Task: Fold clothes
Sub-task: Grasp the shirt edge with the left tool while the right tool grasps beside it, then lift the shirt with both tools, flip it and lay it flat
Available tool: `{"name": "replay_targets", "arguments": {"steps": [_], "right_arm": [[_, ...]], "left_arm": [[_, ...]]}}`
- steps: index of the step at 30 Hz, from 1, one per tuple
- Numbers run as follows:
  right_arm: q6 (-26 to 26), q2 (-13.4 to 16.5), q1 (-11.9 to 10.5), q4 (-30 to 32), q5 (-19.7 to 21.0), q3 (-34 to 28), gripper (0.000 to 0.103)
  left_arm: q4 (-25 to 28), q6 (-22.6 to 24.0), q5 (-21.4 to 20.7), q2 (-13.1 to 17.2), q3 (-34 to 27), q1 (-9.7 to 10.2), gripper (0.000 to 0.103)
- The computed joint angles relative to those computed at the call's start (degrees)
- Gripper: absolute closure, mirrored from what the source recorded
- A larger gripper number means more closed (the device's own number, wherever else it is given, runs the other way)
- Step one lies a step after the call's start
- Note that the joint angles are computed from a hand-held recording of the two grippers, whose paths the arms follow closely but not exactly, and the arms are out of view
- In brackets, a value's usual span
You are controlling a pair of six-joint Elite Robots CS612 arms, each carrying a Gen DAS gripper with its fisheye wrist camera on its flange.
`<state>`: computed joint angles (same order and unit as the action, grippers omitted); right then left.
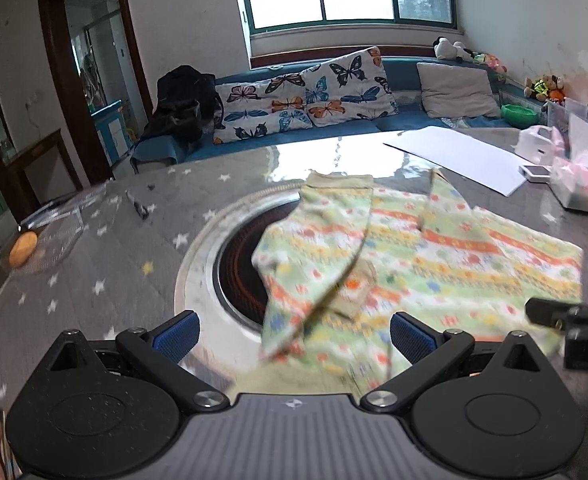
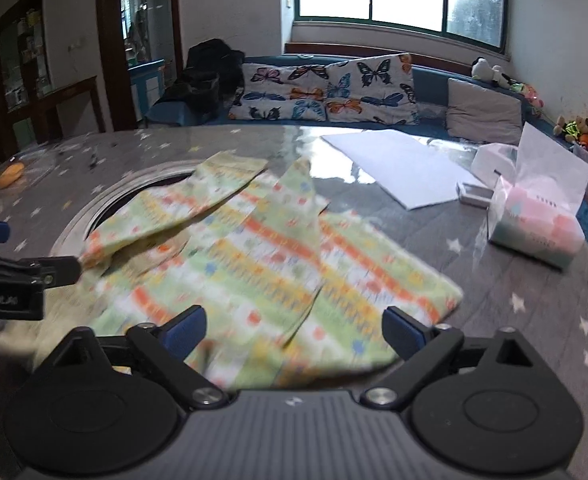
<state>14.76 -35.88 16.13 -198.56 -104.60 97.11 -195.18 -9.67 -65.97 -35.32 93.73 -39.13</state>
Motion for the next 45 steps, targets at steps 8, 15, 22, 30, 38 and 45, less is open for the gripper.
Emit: {"name": "replay_targets", "arguments": {"steps": [8,15,22,30,38,45], "right_arm": [[-0.77,2.81,-2.78,4.86,1.88,-7.36,0.018],[-0.36,5.89,-4.09,10.51,4.6,-13.58,0.029],[0.91,6.66,-4.77,10.87,7.26,-14.1,0.081],[0.44,6.18,-5.42,9.49,8.71,-13.19,0.075],[0.81,7.27,-5.54,10.95,9.8,-14.92,0.073],[1.11,5.88,-5.5,5.67,10.48,-11.78,0.099]], "left_arm": [[6.26,3.04,-3.68,2.96,-7.79,2.24,0.008],[11.37,5.55,-5.18,4.91,-12.47,2.91,0.011],[16.42,6.37,-6.24,6.77,-16.48,3.55,0.029],[17.56,5.37,-12.3,7.49,-18.75,4.8,0.045],[18.74,9.94,-13.99,8.65,-20.57,4.34,0.043],[20.28,9.44,-16.65,9.37,-21.85,5.51,0.089]]}}
